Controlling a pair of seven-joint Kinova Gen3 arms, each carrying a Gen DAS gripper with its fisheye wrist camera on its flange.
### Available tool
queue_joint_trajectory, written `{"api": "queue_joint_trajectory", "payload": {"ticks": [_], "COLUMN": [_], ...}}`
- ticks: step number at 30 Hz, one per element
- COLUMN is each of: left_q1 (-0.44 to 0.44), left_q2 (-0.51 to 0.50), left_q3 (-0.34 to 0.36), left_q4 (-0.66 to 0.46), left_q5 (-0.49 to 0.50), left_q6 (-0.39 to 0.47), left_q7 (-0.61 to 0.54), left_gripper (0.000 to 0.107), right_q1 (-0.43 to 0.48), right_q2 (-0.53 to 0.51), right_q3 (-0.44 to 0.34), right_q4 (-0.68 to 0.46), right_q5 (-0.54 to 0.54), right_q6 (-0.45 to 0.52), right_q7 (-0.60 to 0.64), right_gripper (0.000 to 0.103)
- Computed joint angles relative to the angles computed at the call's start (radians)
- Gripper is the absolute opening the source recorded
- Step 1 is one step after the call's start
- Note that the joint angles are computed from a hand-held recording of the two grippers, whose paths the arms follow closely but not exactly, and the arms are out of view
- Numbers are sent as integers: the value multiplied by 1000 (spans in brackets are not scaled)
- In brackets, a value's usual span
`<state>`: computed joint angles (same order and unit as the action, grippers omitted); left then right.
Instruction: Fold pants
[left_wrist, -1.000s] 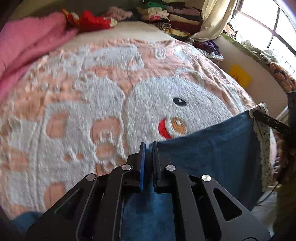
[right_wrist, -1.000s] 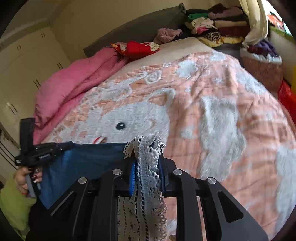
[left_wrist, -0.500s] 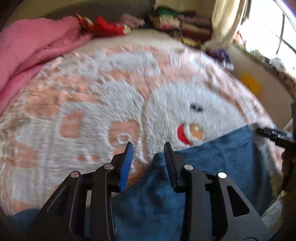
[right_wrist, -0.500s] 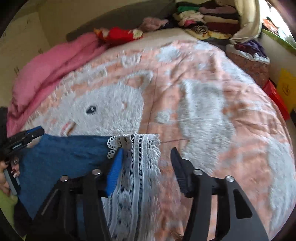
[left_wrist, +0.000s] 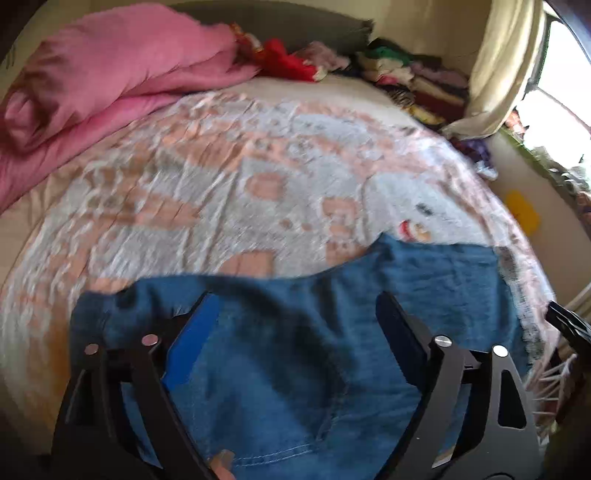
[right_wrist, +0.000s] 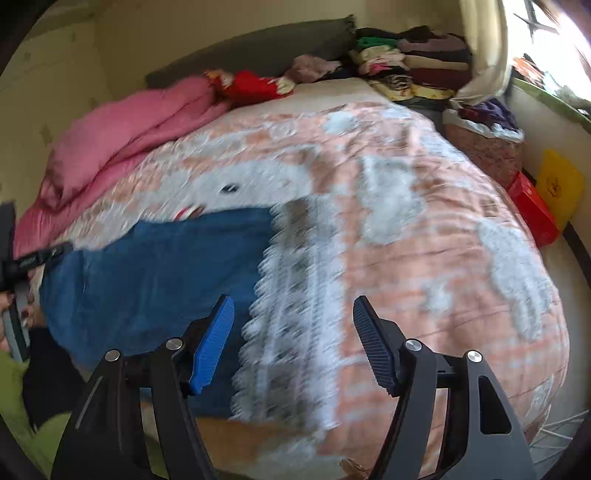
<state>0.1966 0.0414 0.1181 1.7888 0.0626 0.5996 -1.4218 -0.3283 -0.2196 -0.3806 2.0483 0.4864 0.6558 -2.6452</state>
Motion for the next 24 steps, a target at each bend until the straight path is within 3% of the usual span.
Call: {"api": "queue_joint_trajectory", "payload": {"ticks": [3, 7, 9, 11, 18, 24], "left_q1": [95, 80, 71, 49, 30, 28], "left_q2": [76, 106, 96, 87, 86, 81], "left_q3": [-66, -14, -15, -16, -13, -14], "left_q4": [-59, -63, -50, -36, -38, -31], "left_q5": [-110, -222, -207, -166, -118, -109], "left_q6": [91, 115, 98, 78, 71, 59], "left_q7": [122, 223, 217, 194, 164, 160], "left_gripper": [86, 86, 86, 86, 86, 86], "right_q1": [-41, -152, -149, -176, -238, -243], "right_q2": [69, 162, 198, 211, 165, 152], "right_q3": [-22, 10, -25, -5, 60, 56], "right_q4": [-34, -103, -126, -130, -66, -53], "right_q5": [4, 47, 82, 85, 73, 85], "right_q6": [7, 106, 187, 239, 223, 225], "right_q7": [27, 27, 4, 0, -45, -66], "right_gripper": [66, 66, 66, 64, 64, 66]}}
